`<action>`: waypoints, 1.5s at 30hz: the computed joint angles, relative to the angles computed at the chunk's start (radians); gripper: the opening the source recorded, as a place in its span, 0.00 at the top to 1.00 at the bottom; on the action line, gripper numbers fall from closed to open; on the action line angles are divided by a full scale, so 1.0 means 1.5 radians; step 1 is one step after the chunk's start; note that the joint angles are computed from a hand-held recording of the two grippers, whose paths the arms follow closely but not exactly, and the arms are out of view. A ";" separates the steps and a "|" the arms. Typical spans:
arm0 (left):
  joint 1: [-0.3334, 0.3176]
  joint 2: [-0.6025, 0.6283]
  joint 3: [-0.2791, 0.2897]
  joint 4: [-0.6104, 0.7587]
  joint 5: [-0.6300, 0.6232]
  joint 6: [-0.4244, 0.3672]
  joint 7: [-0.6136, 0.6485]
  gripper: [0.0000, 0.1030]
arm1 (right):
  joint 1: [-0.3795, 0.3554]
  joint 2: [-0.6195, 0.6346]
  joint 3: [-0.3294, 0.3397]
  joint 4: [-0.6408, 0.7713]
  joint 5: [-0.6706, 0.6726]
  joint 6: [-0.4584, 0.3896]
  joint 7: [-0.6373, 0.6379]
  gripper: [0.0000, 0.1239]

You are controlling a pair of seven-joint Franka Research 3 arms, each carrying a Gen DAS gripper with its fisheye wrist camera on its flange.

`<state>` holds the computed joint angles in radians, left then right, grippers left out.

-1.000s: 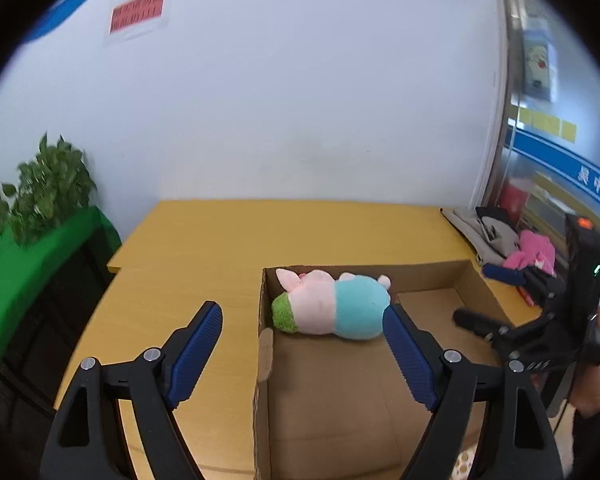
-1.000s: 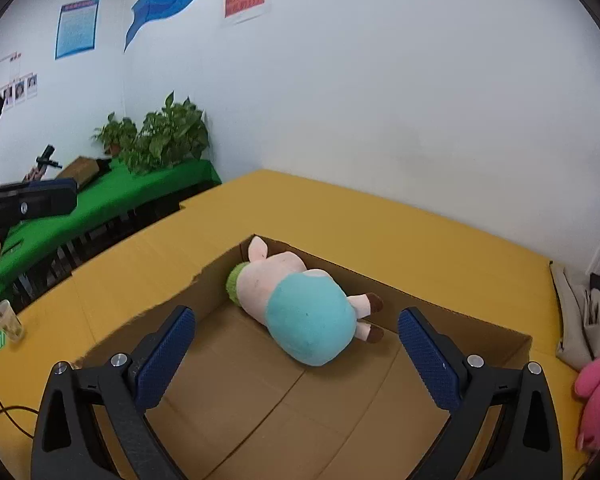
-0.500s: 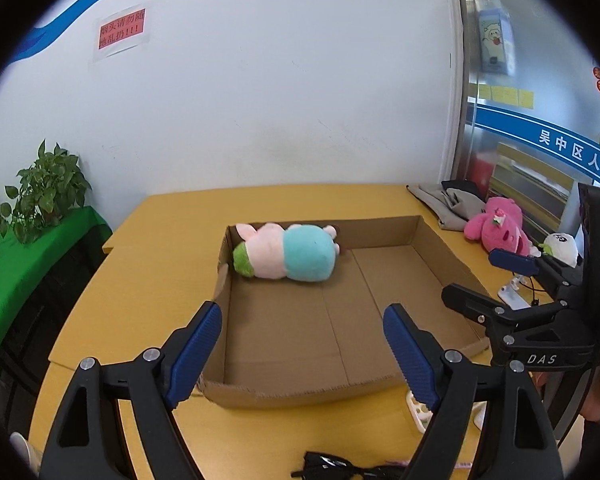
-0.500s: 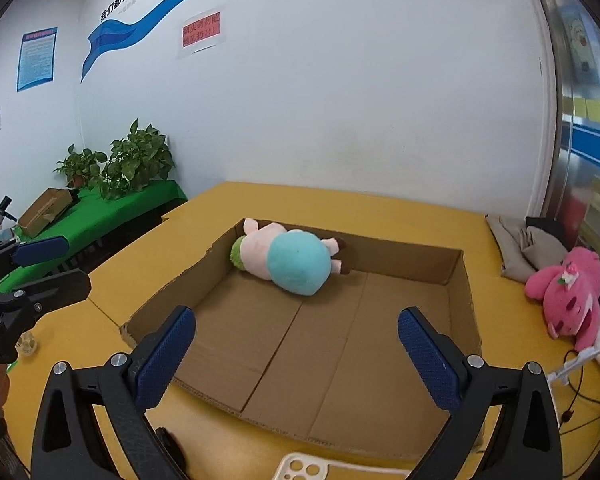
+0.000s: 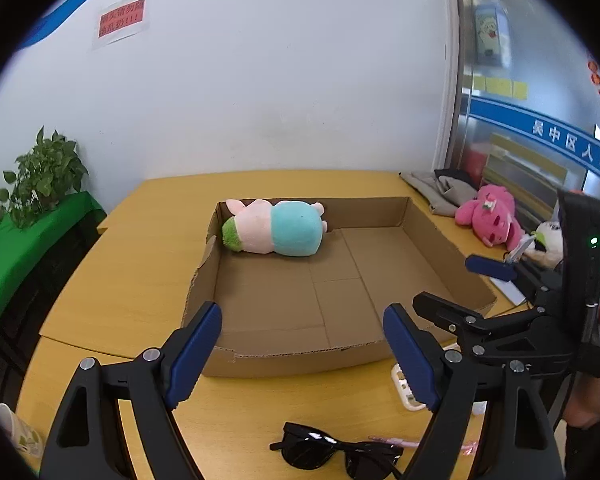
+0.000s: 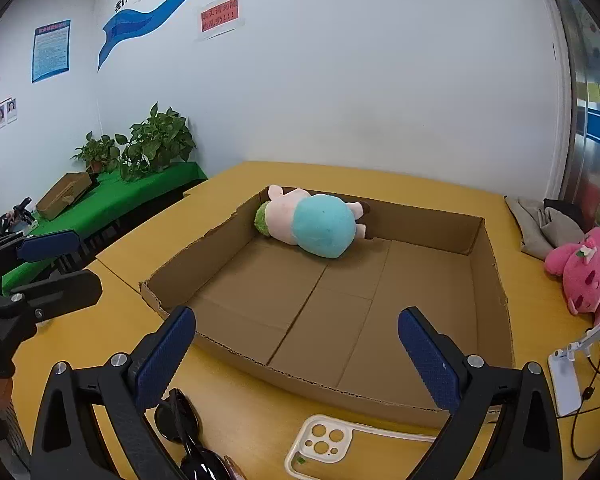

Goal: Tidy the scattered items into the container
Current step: 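Withdraw both tools from the box toward the sunglasses and phone case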

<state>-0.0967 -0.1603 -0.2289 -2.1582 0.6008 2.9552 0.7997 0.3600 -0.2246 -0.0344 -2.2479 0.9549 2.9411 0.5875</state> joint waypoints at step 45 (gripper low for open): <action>-0.027 0.040 0.014 -0.045 -0.117 -0.021 0.037 0.19 | -0.046 -0.048 -0.072 -0.067 0.015 -0.033 0.030 0.17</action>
